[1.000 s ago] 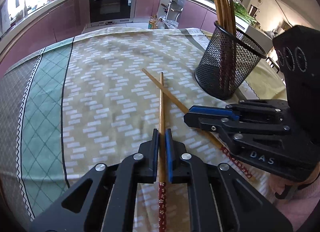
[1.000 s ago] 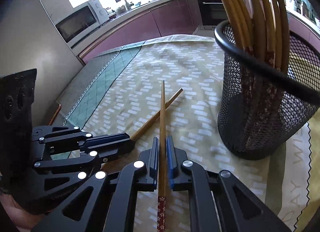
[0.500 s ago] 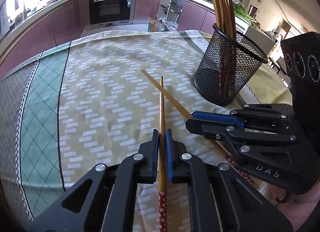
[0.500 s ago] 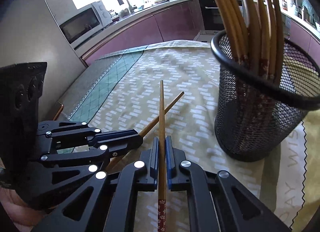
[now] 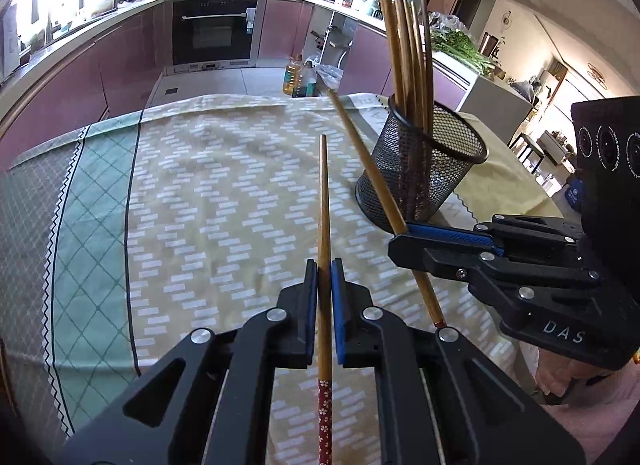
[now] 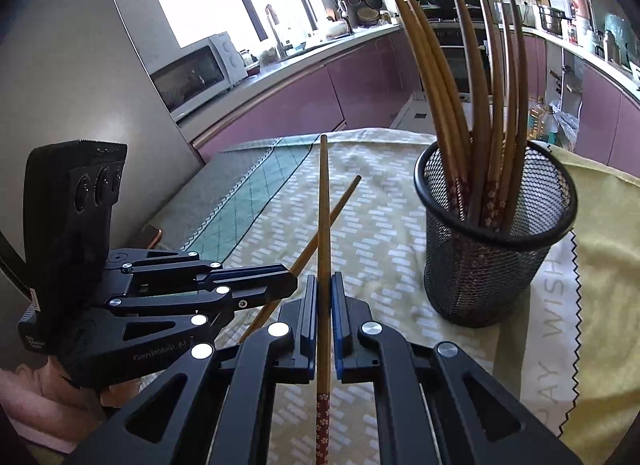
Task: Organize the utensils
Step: 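Lift both chopsticks upright and carry them toward the black mesh cup, then lower both held chopsticks toward the cup beside its rim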
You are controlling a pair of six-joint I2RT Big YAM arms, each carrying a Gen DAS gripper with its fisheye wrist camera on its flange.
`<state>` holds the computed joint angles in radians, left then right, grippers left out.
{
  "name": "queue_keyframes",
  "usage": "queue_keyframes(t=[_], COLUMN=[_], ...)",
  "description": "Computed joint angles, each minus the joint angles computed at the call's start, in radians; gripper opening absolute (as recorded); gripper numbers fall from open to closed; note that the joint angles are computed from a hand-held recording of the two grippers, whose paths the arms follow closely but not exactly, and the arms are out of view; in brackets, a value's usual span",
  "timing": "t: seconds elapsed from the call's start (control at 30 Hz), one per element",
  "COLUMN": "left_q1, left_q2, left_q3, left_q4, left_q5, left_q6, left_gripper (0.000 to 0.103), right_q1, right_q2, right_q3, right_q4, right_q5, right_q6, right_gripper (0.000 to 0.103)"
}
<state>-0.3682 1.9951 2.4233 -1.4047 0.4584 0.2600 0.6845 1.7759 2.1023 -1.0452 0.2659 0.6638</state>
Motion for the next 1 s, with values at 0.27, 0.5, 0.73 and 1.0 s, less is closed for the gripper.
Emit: queue_keyframes(t=[0.27,0.5,0.73,1.0], left_q1=[0.001,0.008,0.006,0.005], left_q2=[-0.022,-0.03,-0.03,-0.026], left_q3=[-0.002,0.012,0.03,0.047], left_q4=[0.001,-0.007,-0.014,-0.009], left_q5=[0.036,0.088,0.112,0.137], left_q6=[-0.004,-0.003,-0.006,-0.008], left_gripper=[0.008,0.008,0.008,0.008], right_q1=[0.006,0.007,0.005,-0.001], right_q2=[-0.047,-0.084,-0.123,-0.147], right_q3=[-0.054,-0.094,-0.141,-0.163], right_q4=[0.041,0.071,0.104,0.123], right_q5=[0.029,0.056,0.079,0.097], right_q6=[-0.001,-0.002,0.004,-0.008], right_gripper=[0.006,0.006,0.006,0.006])
